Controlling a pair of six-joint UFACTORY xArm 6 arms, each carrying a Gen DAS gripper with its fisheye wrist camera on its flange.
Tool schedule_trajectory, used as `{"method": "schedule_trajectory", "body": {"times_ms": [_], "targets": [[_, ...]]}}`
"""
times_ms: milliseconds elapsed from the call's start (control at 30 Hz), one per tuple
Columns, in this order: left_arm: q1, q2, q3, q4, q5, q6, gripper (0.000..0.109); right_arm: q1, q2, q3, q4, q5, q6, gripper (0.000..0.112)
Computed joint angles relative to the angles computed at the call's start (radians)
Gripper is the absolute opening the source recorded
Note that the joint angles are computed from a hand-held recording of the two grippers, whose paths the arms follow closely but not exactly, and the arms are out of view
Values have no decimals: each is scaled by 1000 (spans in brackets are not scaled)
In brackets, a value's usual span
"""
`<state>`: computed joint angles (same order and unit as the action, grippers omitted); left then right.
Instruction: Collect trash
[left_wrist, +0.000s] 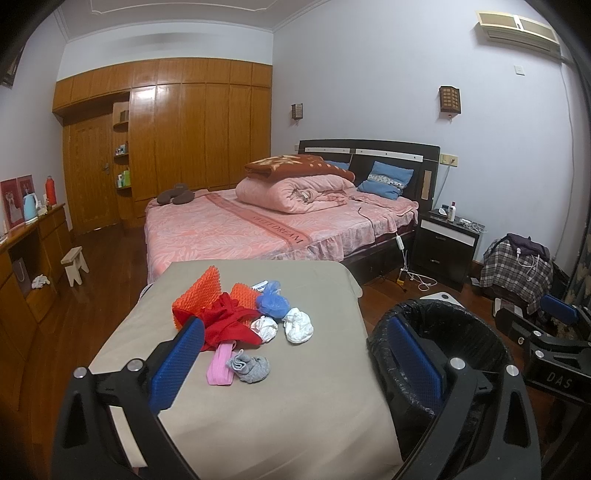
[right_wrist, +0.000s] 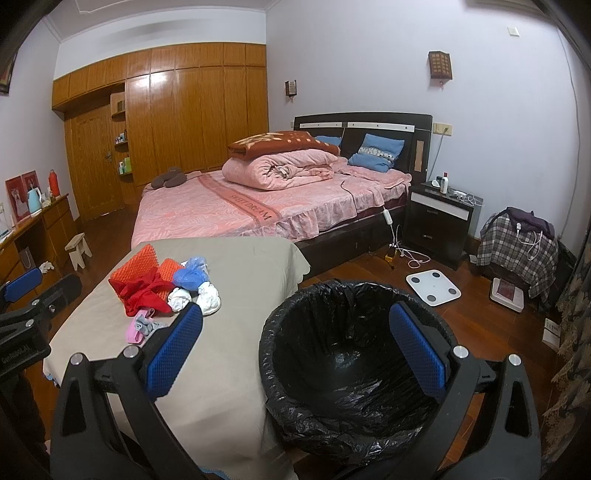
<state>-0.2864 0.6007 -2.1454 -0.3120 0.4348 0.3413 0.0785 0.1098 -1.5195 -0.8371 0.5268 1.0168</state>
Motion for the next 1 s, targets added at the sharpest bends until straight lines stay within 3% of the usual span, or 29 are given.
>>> {"method": "schedule_trajectory", "body": {"times_ms": [1000], "targets": [[4, -13, 24, -10, -8, 6, 97, 6, 9, 11, -19, -12, 28, 98]]}}
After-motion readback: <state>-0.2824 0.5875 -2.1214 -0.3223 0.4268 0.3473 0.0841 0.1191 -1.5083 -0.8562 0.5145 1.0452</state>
